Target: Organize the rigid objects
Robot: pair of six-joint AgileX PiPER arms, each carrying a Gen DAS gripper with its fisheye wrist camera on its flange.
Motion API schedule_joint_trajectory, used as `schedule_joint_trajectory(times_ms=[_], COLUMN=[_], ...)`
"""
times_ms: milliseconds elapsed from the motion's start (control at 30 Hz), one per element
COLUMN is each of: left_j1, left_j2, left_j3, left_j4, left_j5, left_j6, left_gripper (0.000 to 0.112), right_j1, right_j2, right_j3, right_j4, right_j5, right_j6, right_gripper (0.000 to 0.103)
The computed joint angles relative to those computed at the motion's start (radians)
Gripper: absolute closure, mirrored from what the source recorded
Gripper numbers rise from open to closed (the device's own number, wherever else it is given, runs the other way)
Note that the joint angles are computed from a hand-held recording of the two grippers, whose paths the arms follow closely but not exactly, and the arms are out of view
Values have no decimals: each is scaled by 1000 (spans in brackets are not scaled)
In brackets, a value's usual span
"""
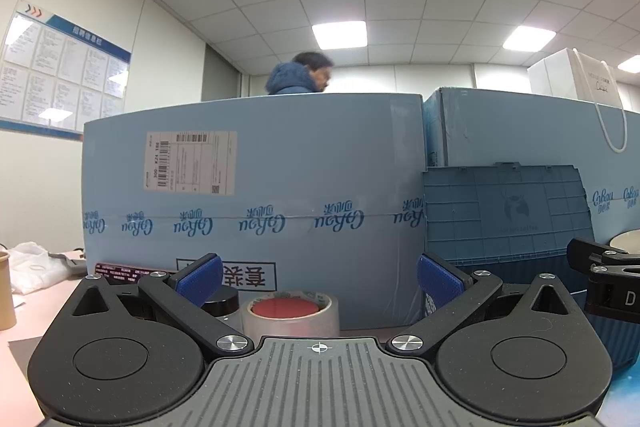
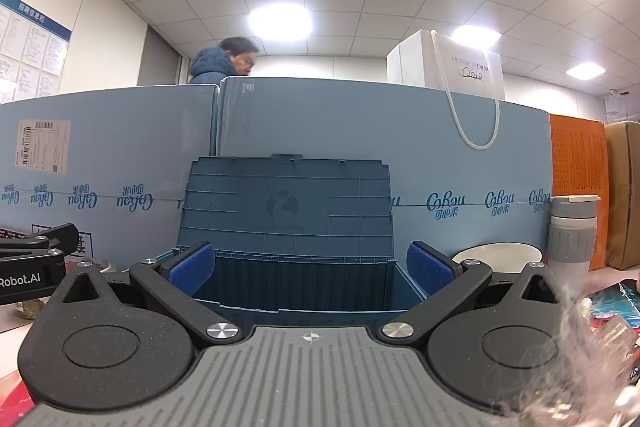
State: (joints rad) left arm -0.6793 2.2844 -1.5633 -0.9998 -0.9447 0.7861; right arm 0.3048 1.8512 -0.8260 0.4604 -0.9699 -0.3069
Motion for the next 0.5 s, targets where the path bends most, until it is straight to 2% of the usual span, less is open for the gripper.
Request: schedule_joint_trajectory(times_ms=[500], left_j1=[-3], left_j2=[-1], left_j3=[-1], left_j4=[-7], left_j5=[1], left_j6=[5], left_gripper=[9], right_j1=[0], right_j2=[1], right_j3=[-2], right_j4=[1], right_j5=[5], right_j6=[1], right_gripper=[0])
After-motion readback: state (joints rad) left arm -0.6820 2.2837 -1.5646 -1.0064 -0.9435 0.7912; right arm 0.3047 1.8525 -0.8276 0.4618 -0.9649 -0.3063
